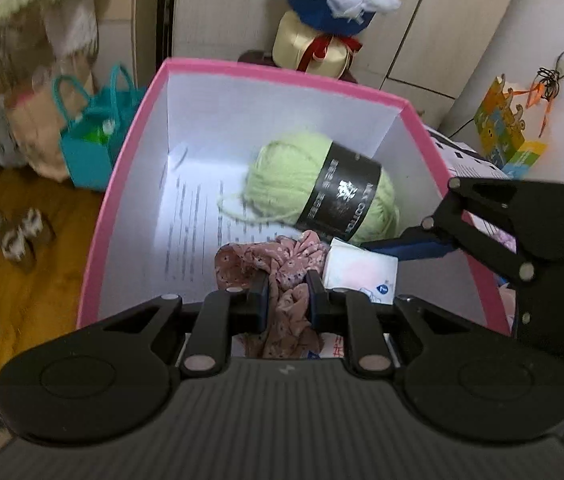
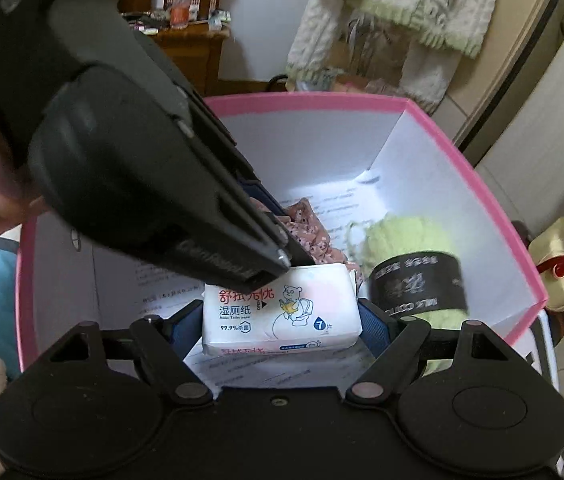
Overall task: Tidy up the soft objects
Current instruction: 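Carry the wipes and floral cloth into the pink box and open both grippers, then withdraw both tools from the box toward the white plush cat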
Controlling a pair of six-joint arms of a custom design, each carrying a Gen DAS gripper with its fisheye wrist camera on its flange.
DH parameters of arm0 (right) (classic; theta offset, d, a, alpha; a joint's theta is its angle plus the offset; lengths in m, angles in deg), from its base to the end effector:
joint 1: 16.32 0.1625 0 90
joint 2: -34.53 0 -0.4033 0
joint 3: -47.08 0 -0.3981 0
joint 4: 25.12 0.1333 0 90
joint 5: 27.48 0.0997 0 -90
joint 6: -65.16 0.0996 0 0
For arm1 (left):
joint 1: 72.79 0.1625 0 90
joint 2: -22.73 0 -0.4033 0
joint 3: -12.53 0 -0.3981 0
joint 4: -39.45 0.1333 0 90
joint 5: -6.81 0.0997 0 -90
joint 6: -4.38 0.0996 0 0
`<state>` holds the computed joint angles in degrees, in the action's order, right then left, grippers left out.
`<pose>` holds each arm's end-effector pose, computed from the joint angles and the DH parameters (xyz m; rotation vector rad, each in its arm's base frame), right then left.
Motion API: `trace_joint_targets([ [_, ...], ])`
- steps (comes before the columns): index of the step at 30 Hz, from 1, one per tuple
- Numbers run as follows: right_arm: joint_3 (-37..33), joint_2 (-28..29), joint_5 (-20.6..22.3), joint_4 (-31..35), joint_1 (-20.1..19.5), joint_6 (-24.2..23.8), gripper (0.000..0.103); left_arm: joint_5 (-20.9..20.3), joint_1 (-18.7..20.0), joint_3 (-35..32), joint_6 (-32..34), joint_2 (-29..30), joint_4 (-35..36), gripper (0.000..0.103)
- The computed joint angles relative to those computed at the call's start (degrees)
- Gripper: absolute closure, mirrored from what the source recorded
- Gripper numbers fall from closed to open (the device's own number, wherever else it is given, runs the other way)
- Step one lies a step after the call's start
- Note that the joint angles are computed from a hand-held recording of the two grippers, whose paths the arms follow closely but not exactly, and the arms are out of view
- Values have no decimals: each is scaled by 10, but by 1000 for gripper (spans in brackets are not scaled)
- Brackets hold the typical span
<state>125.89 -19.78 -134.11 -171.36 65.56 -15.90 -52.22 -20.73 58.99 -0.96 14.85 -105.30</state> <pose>0.0003 -0.7400 0.2963 1.4251 -2.1056 0.2537 -0.3649 -0.7682 -0.0847 0.6493 2.5953 -0.6261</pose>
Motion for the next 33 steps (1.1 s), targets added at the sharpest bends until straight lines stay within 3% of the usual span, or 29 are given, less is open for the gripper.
trace_joint_targets([
  [5, 7, 6, -15, -36, 2, -8, 18, 4, 1, -24, -18, 10, 27, 79],
  [6, 8, 7, -17, -45, 1, -5, 18, 14, -2, -23, -11, 11, 24, 75],
  [8, 21, 2, -13, -70, -1, -3, 17, 24, -5, -19, 2, 10, 15, 47],
  [13, 65, -34, 37, -117, -15, 7, 14, 15, -13, 34, 47, -17, -33, 33],
  [20, 145, -129, 128, -122, -42, 65, 14, 10, -34, 134, 80, -76, -86, 32],
  [24, 179, -179, 162, -114, -54, 107, 14, 6, -51, 197, 95, -118, -116, 32],
  [33, 264, -285, 208, -128, -85, 148, 14, -25, -94, 315, 120, -191, -162, 32],
])
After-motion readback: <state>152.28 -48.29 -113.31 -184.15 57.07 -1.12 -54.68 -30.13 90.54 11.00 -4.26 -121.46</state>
